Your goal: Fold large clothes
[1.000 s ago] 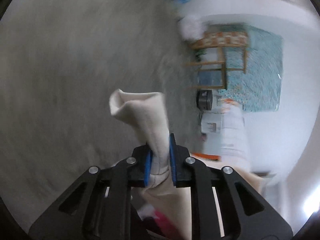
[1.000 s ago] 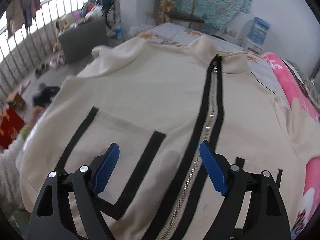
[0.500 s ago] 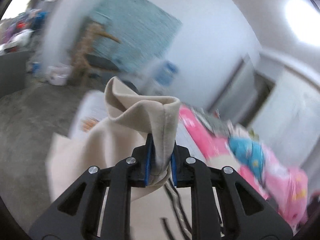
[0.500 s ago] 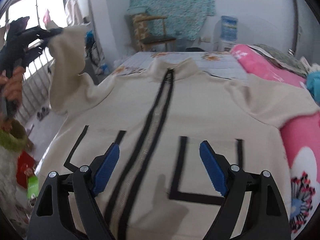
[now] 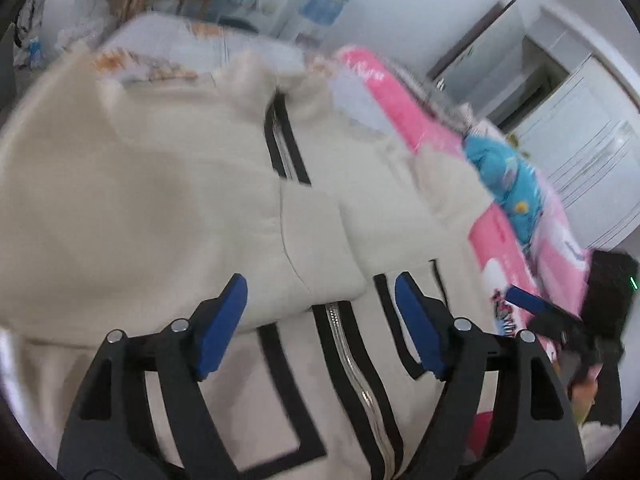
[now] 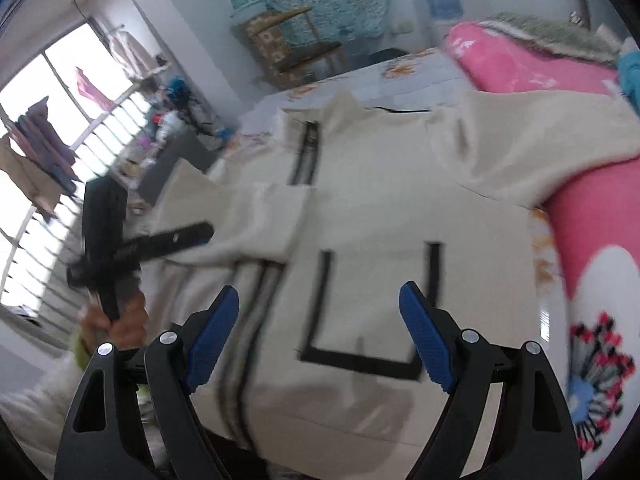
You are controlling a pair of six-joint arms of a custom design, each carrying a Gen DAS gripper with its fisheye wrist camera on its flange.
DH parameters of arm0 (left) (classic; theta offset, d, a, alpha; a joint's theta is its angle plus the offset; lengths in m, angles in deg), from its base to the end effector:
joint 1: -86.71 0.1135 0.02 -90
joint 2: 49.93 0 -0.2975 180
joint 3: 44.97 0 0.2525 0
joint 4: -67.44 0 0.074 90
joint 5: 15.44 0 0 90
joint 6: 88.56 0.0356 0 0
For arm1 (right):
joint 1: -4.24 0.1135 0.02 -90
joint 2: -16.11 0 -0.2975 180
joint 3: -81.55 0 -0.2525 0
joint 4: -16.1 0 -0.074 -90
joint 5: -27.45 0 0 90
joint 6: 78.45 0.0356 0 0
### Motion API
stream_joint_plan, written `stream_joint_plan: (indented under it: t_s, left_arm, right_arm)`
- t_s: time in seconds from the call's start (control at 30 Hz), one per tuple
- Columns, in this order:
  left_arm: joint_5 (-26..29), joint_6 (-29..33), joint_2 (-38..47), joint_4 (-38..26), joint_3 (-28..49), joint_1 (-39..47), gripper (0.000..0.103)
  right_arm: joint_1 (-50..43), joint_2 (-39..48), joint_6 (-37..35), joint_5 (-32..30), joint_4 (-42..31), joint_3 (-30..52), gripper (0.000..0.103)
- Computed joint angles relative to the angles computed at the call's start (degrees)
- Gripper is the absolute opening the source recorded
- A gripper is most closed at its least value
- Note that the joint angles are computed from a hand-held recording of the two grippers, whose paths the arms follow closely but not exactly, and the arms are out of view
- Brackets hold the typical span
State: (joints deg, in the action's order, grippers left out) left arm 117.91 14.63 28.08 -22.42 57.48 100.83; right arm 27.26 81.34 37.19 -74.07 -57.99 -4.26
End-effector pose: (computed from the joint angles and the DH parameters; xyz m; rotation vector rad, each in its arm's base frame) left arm 0.2286 0.0323 0.4181 0.1913 2.4394 -0.8161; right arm 0.1749 0.0821 0.4287 -0.0457 2.4335 0.6372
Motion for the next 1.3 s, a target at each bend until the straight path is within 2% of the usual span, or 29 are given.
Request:
stream_joint_plan:
  t_s: [0.07, 0.13, 0.2, 0.27, 0.43, 0.5, 0.53, 0.57, 0.63, 0.73, 0.8, 1.03, 1.1, 1.17, 1.23, 1.27, 1.3]
  left_arm:
    - [0.88, 3.82, -2.07, -3.24, 1.31, 4.55, 0.073]
    - [-1.88, 3.29, -5.74, -1.16, -1.94, 5.37, 0.073]
    - [-7.31, 5.49, -9.33, -0.43, -3.91, 7.41, 0.073]
    - [-11.9, 6.3, -12.44, 2.71, -7.88, 8.04, 0.069]
    - [-20.54, 7.2, -17.0, 8.38, -16.91, 10.24, 0.045]
    - [-24.36, 6.46, -17.52, 11.58, -19.74, 10.11, 0.038]
    - [-25.94, 5.99, -17.49, 12.97, -20.8, 10.15, 0.034]
    - [-26.27, 5.89, -17.63, 13.7, -21.53, 10.62, 0.033]
    - [-25.75, 5.51, -16.98, 14.38, -21.96, 12.27, 0.028]
    - [-25.04, 4.98, -16.52, 15.82, -22.29, 14.1, 0.024]
    - [-25.14, 3.93, -15.86, 16.58, -22.15, 14.14, 0.023]
    - [-26.86, -1.31, -13.67, 20.28, -22.84, 12.58, 0.02]
    - [-26.61, -1.88, -13.56, 20.76, -23.05, 12.8, 0.019]
    - [-26.62, -1.9, -13.75, 20.73, -23.13, 12.82, 0.019]
    - [-26.49, -1.88, -13.74, 20.75, -23.14, 12.94, 0.019]
    - [-26.39, -1.85, -13.77, 21.06, -23.35, 13.01, 0.019]
    - [-26.48, -1.89, -13.7, 21.29, -23.37, 12.9, 0.019]
  right_arm:
    - [-3.52, 3.18, -0.17, -9.04, 1.49, 1.39, 0.08]
    - [-6.34, 9.32, 0.96, -17.91, 2.93, 3.35, 0.08]
    - [-5.7, 14.9, 2.16, -20.39, 3.93, 5.28, 0.08]
    - [-4.31, 21.78, 1.86, -20.11, 3.69, 8.64, 0.071]
    - [-1.62, 33.52, 1.19, -15.86, 2.25, 15.02, 0.054]
    - [-0.15, 36.74, -0.27, -13.53, 1.5, 16.89, 0.043]
    - [0.73, 36.95, -1.23, -11.33, 1.9, 17.21, 0.032]
    - [1.48, 37.59, -2.54, -10.18, 1.0, 18.47, 0.013]
    - [3.28, 37.62, -3.53, -6.61, 0.22, 19.65, 0.006]
    - [4.67, 37.04, -5.12, -3.14, 0.23, 21.18, 0.004]
    - [4.0, 35.92, -5.64, -2.95, 1.33, 22.55, 0.003]
    - [-3.79, 31.08, -7.71, -0.09, 1.81, 29.2, 0.002]
    - [-7.21, 30.29, -8.59, -1.72, 0.37, 29.09, 0.002]
    - [-10.35, 30.16, -9.1, -8.21, -1.2, 26.84, 0.002]
    - [-11.87, 30.36, -9.7, -12.28, -2.58, 24.22, 0.009]
    - [-11.86, 30.95, -10.11, -15.16, -3.46, 22.38, 0.023]
    - [-11.65, 30.96, -10.04, -17.16, -3.39, 20.41, 0.033]
